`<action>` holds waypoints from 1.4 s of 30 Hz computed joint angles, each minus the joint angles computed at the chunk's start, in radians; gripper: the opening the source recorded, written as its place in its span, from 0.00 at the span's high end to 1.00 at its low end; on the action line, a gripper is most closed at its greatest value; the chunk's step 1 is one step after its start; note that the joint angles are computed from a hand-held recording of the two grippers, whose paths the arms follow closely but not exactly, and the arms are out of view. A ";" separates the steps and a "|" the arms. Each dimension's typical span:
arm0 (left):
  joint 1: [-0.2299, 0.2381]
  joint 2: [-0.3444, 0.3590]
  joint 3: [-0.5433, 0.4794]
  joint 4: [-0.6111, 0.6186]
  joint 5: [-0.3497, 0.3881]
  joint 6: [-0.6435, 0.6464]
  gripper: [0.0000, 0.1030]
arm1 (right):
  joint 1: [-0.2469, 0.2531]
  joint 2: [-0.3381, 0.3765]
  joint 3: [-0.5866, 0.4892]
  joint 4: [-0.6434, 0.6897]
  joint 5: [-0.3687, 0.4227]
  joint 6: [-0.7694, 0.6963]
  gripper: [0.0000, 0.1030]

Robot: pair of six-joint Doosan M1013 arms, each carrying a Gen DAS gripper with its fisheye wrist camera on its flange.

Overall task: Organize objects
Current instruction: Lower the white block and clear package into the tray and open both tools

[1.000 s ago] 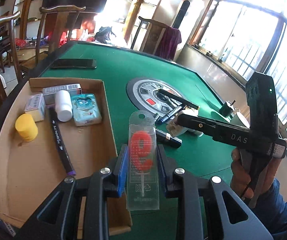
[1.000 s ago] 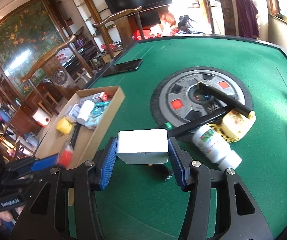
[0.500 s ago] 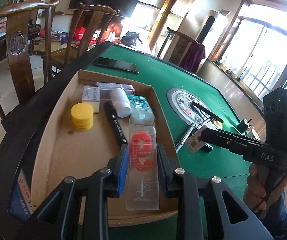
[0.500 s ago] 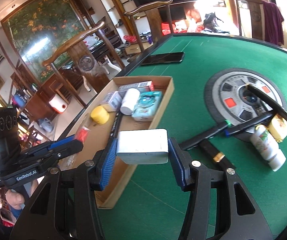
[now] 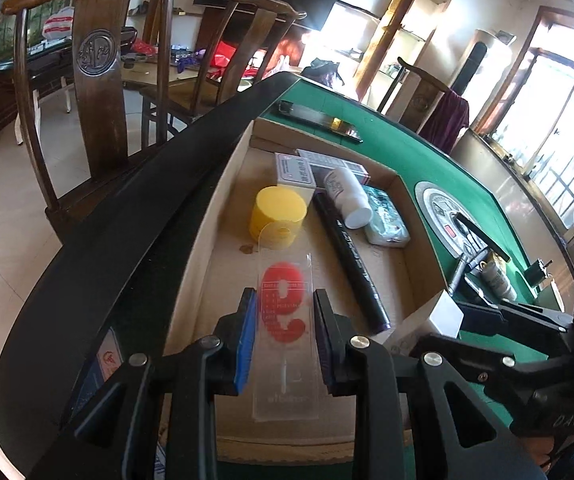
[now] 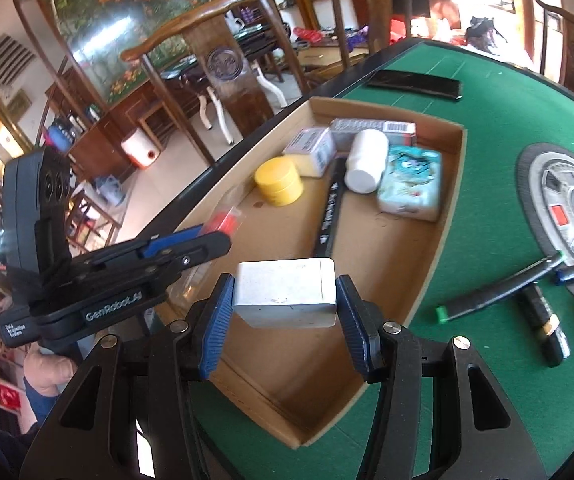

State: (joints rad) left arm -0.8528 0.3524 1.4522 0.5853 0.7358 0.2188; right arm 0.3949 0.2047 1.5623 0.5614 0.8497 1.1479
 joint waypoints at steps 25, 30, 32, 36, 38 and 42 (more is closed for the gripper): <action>0.028 -0.020 0.055 -0.015 -0.084 -0.016 0.73 | 0.054 0.112 -0.113 -0.097 -0.002 0.091 0.50; 0.022 -0.018 0.051 -0.010 -0.074 -0.015 0.72 | 0.056 0.140 -0.156 -0.115 0.018 0.144 0.50; 0.021 -0.019 0.052 -0.010 -0.078 -0.016 0.72 | 0.058 0.152 -0.176 -0.128 0.033 0.169 0.50; 0.016 -0.016 0.048 -0.015 -0.067 -0.003 0.72 | 0.072 0.171 -0.210 -0.191 0.047 0.231 0.50; 0.015 -0.015 0.045 -0.022 -0.063 0.011 0.72 | 0.078 0.179 -0.224 -0.206 0.057 0.243 0.50; 0.010 -0.014 0.039 -0.033 -0.053 0.039 0.58 | 0.089 0.186 -0.234 -0.230 0.048 0.255 0.50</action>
